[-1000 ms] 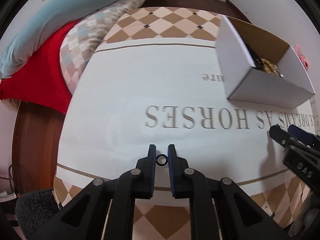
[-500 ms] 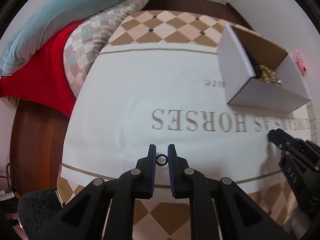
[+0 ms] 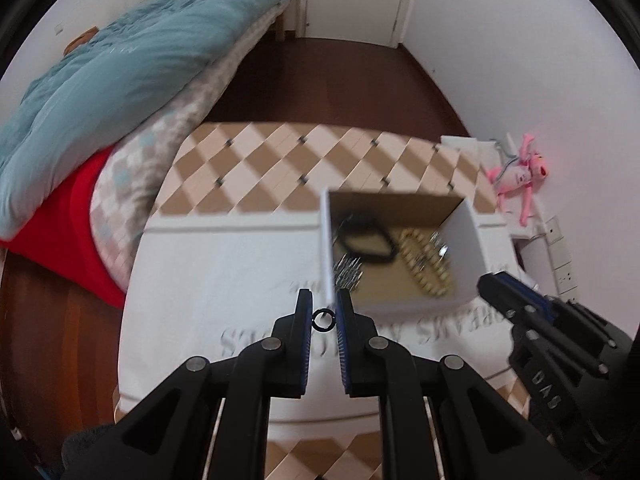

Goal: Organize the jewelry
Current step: 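Grasp the other black ring with the right tool while the left tool carries its ring toward the box, then lower both black rings into the white box and open both tools, then lift both tools out of the box and back away from the table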

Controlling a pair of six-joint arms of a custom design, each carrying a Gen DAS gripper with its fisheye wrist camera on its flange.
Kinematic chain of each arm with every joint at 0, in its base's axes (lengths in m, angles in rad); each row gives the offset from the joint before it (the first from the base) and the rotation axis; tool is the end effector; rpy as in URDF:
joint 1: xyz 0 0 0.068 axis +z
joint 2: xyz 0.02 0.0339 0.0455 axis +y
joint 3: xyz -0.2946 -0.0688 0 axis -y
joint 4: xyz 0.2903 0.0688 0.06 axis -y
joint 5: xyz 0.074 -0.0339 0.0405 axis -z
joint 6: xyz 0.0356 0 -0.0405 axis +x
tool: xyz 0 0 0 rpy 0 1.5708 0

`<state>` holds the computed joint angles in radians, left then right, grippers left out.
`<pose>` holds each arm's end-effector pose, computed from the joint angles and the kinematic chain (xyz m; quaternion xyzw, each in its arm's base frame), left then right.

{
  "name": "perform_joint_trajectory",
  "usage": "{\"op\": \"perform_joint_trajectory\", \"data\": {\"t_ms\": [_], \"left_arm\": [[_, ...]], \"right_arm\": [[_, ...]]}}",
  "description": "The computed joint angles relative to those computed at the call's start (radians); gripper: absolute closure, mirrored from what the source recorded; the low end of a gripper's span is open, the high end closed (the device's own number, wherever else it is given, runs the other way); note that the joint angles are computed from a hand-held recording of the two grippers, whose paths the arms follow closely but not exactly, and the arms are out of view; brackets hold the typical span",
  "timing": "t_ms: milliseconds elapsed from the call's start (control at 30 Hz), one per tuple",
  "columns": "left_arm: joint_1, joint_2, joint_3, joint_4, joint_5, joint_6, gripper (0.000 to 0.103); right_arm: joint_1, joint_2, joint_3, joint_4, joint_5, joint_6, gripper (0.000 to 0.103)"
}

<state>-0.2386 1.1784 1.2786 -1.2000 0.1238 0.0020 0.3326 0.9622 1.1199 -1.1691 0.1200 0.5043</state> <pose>0.2320 -0.0609 0.3770 0.1308 0.9618 -0.0872 0.2242 0.1780 0.0570 0.3674 0.0988 0.9545 0.0593 0.2752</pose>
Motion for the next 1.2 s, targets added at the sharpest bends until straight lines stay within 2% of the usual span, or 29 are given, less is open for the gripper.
{"op": "perform_joint_trajectory", "data": {"t_ms": [200,400,533,600,633,667,733,833,867,933,967,1033,1067,1133,1200], "left_arm": [[-0.052,0.128,0.072,0.033,0.005,-0.016,0.094],[-0.066,0.244,0.105,0.044,0.049,-0.035,0.094],[-0.084,0.33,0.157,0.002,0.04,-0.074,0.092],[-0.08,0.369,0.19,-0.019,0.047,-0.084,0.088],[-0.081,0.38,0.203,-0.026,0.038,-0.087,0.076],[-0.082,0.385,0.214,-0.03,0.021,-0.09,0.056],[-0.081,0.379,0.222,-0.021,-0.005,-0.088,0.032],[-0.071,0.366,0.224,-0.015,-0.035,-0.078,0.028],[-0.066,0.361,0.22,-0.015,-0.045,-0.074,0.019],[-0.061,0.343,0.202,-0.002,-0.071,-0.066,0.007],[-0.06,0.331,0.19,0.007,-0.081,-0.066,0.007],[-0.058,0.3,0.154,0.027,-0.102,-0.062,0.005],[-0.057,0.288,0.14,0.034,-0.106,-0.059,0.001],[-0.058,0.253,0.098,0.054,-0.128,-0.051,0.001],[-0.061,0.229,0.065,0.067,-0.142,-0.049,0.001]], "right_arm": [[-0.182,0.072,0.026,0.039,-0.121,-0.124,0.09],[-0.319,0.163,0.036,0.063,-0.226,-0.224,0.09],[-0.366,0.247,0.057,0.047,-0.286,-0.278,0.09],[-0.381,0.293,0.074,0.032,-0.29,-0.294,0.089],[-0.385,0.304,0.077,0.028,-0.287,-0.298,0.088],[-0.39,0.315,0.083,0.024,-0.28,-0.298,0.085],[-0.406,0.316,0.09,0.023,-0.28,-0.302,0.065],[-0.422,0.305,0.1,0.016,-0.267,-0.307,0.064],[-0.42,0.301,0.103,0.012,-0.246,-0.304,0.064],[-0.415,0.293,0.104,0.005,-0.219,-0.306,0.061],[-0.407,0.291,0.106,-0.003,-0.192,-0.305,0.057],[-0.391,0.277,0.098,-0.01,-0.154,-0.297,0.036],[-0.373,0.276,0.095,-0.021,-0.111,-0.291,0.029],[-0.348,0.259,0.078,-0.025,-0.05,-0.284,0.003],[-0.317,0.246,0.06,-0.04,0.012,-0.27,0.0]]}}
